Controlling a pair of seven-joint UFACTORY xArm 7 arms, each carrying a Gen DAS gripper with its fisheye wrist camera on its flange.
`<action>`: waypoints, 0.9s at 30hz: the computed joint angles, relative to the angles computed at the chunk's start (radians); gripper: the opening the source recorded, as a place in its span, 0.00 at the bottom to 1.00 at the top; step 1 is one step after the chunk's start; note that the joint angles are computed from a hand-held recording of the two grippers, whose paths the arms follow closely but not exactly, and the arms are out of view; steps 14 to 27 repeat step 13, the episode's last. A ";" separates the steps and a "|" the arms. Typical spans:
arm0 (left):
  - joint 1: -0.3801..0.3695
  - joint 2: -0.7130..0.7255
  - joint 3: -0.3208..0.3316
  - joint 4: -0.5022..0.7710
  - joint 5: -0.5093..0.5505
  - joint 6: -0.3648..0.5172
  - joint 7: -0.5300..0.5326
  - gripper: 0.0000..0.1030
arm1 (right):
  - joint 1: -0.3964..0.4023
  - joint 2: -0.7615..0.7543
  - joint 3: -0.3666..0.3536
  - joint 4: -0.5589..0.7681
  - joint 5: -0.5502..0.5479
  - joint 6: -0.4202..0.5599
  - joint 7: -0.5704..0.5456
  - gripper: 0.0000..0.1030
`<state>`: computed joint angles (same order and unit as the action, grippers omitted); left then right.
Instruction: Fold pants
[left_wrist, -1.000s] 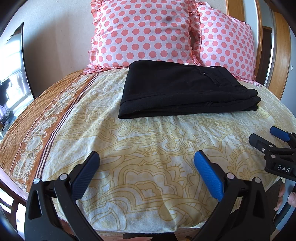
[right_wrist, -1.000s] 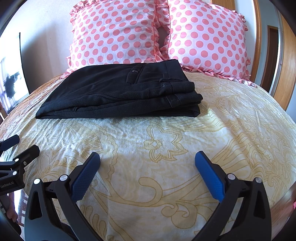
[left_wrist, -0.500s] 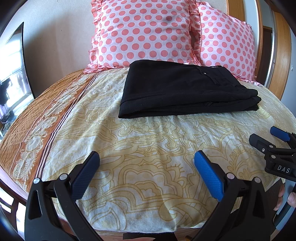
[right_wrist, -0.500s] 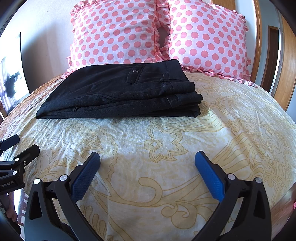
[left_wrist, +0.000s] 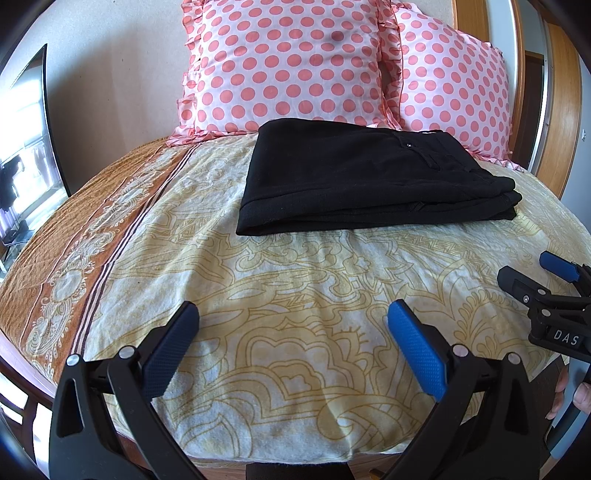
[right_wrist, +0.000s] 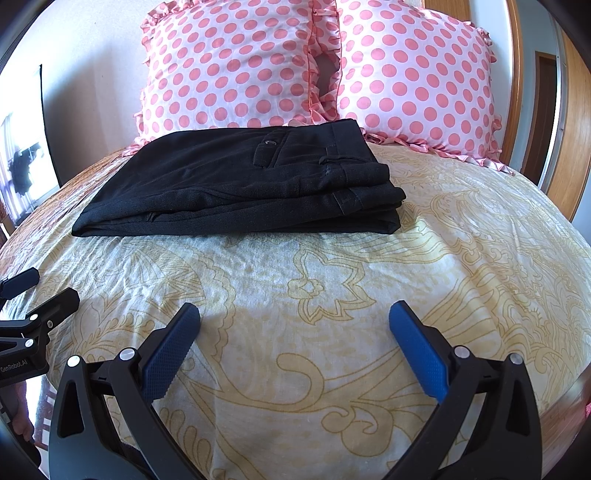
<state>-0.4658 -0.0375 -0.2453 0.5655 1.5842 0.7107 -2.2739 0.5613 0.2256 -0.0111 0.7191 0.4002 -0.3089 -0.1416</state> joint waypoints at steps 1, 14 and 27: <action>0.000 0.000 0.000 0.000 0.000 0.000 0.000 0.98 | -0.001 0.000 0.001 0.000 0.000 0.000 0.000 0.99; -0.005 0.001 -0.002 -0.009 0.008 0.003 -0.015 0.98 | 0.000 0.001 0.001 0.000 0.004 -0.001 -0.002 0.99; -0.005 0.001 -0.002 -0.009 0.008 0.003 -0.015 0.98 | 0.000 0.001 0.001 0.000 0.004 -0.001 -0.002 0.99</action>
